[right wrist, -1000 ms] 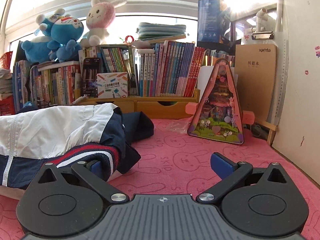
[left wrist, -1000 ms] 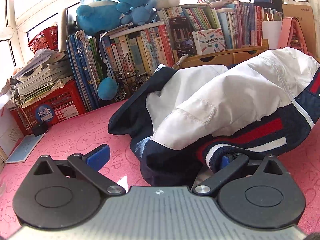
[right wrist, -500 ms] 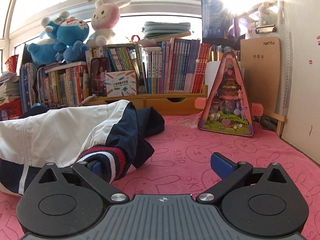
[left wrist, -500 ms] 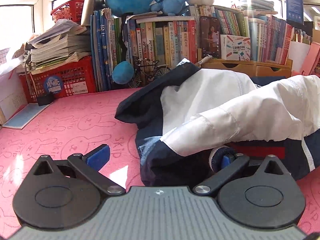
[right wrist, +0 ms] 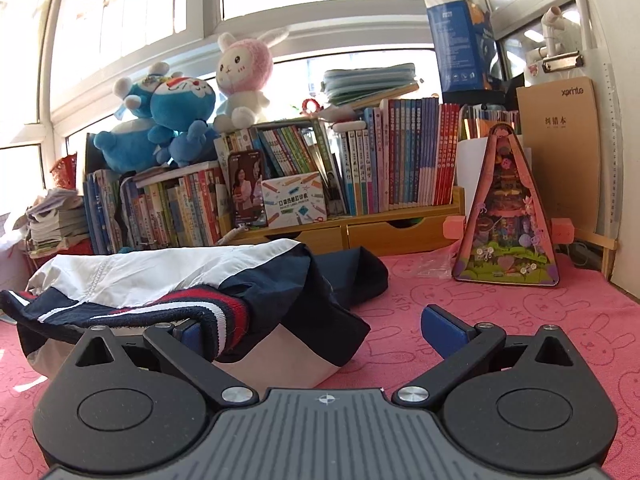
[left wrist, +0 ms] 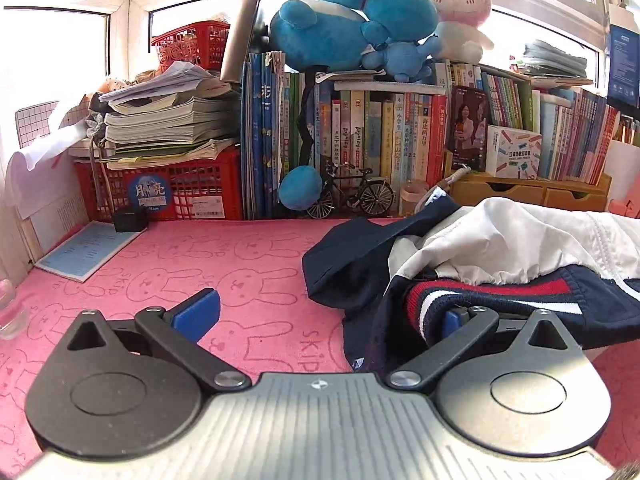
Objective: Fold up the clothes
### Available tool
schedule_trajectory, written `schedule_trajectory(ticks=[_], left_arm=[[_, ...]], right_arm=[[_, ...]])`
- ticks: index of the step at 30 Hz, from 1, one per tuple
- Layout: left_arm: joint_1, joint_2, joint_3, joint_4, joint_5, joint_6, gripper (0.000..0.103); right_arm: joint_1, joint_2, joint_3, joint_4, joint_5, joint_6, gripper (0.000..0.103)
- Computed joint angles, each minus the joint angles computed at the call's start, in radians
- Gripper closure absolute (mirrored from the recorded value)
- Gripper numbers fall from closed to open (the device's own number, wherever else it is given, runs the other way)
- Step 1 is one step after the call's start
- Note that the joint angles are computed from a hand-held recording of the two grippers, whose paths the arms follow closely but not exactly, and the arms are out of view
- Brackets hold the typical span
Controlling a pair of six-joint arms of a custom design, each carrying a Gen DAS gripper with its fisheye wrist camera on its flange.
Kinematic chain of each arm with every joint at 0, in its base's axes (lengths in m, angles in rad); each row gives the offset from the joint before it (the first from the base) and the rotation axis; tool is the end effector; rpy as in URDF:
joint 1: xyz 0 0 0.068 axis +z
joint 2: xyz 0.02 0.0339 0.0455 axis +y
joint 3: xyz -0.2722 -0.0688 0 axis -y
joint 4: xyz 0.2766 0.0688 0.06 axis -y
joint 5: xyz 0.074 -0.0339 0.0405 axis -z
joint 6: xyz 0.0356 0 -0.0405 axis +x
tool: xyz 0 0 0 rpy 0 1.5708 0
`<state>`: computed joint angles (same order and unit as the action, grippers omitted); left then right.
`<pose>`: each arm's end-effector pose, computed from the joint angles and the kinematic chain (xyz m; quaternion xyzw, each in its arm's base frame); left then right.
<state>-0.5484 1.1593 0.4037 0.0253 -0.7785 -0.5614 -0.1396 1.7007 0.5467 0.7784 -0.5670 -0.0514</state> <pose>0.2073 -0.0973 0.1507 -0.1603 0.8437 0.0956 0.5034 0.3184 -0.0254 0.1166 -0.1222 0.7999 0.1787 0.5598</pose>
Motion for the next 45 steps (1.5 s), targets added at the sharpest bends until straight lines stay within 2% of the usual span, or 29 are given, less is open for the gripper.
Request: schedule_trajectory(ticks=[5,7,9,12,15,17,19,20,21,23,24,26,29,31,36,40,43,45], left_arm=[[-0.092,-0.144,-0.105,-0.054,0.138,-0.003,0.000],[-0.167,-0.139,-0.122,-0.056,0.126,-0.009,0.000],[-0.255,-0.071,-0.113,-0.045,0.071,-0.014,0.000],[-0.378,0.138,-0.042,-0.015,-0.040,-0.043,0.000],[-0.448,0.307,0.042,-0.023,-0.112,-0.066,0.000],[-0.471,0.405,0.117,-0.110,-0.186,-0.136,0.000],[-0.466,0.474,0.197,-0.304,-0.276,-0.285,0.000],[-0.452,0.455,0.188,-0.345,-0.291,-0.337,0.000],[-0.434,0.384,0.135,-0.317,-0.276,-0.361,0.000],[-0.391,0.163,-0.001,-0.237,-0.208,-0.344,0.000],[-0.371,0.052,-0.053,-0.232,-0.176,-0.346,0.000],[-0.385,-0.047,-0.064,-0.353,-0.191,-0.397,0.000],[-0.497,0.041,0.020,-0.667,-0.303,-0.603,0.000],[-0.533,0.090,0.043,-0.780,-0.297,-0.699,0.000],[-0.573,0.053,-0.004,-0.816,-0.179,-0.716,0.000],[-0.649,0.183,0.039,-0.881,-0.139,-0.824,0.000],[-0.664,0.248,0.052,-0.848,-0.126,-0.833,0.000],[-0.654,0.253,0.048,-0.815,-0.122,-0.813,0.000]], right_arm=[[-0.079,0.000,-0.015,-0.048,-0.050,-0.041,0.000],[-0.114,0.001,-0.022,-0.055,-0.083,-0.041,0.000],[-0.129,0.002,-0.031,-0.056,-0.081,-0.052,0.000],[-0.121,0.017,-0.042,-0.045,-0.041,-0.070,0.000],[-0.110,0.046,-0.048,-0.029,-0.018,-0.065,0.000],[-0.099,0.053,-0.066,0.000,0.019,-0.068,0.000],[-0.089,0.061,-0.084,0.031,0.058,-0.072,0.000],[-0.090,0.064,-0.092,0.043,0.074,-0.084,0.000],[-0.099,0.070,-0.097,0.045,0.068,-0.102,0.000],[-0.114,0.070,-0.112,0.033,0.040,-0.145,0.000],[-0.121,0.067,-0.121,0.022,0.022,-0.169,0.000],[-0.129,0.039,-0.158,0.002,-0.013,-0.230,0.000],[-0.101,-0.024,-0.233,0.010,-0.013,-0.299,0.000],[-0.085,-0.052,-0.265,0.000,-0.015,-0.328,0.000],[-0.105,-0.077,-0.239,-0.128,-0.064,-0.386,0.000],[-0.139,-0.093,-0.248,-0.176,-0.084,-0.441,0.000],[-0.158,-0.084,-0.276,-0.142,-0.064,-0.471,0.000],[-0.191,-0.079,-0.276,-0.165,-0.080,-0.492,0.000]])
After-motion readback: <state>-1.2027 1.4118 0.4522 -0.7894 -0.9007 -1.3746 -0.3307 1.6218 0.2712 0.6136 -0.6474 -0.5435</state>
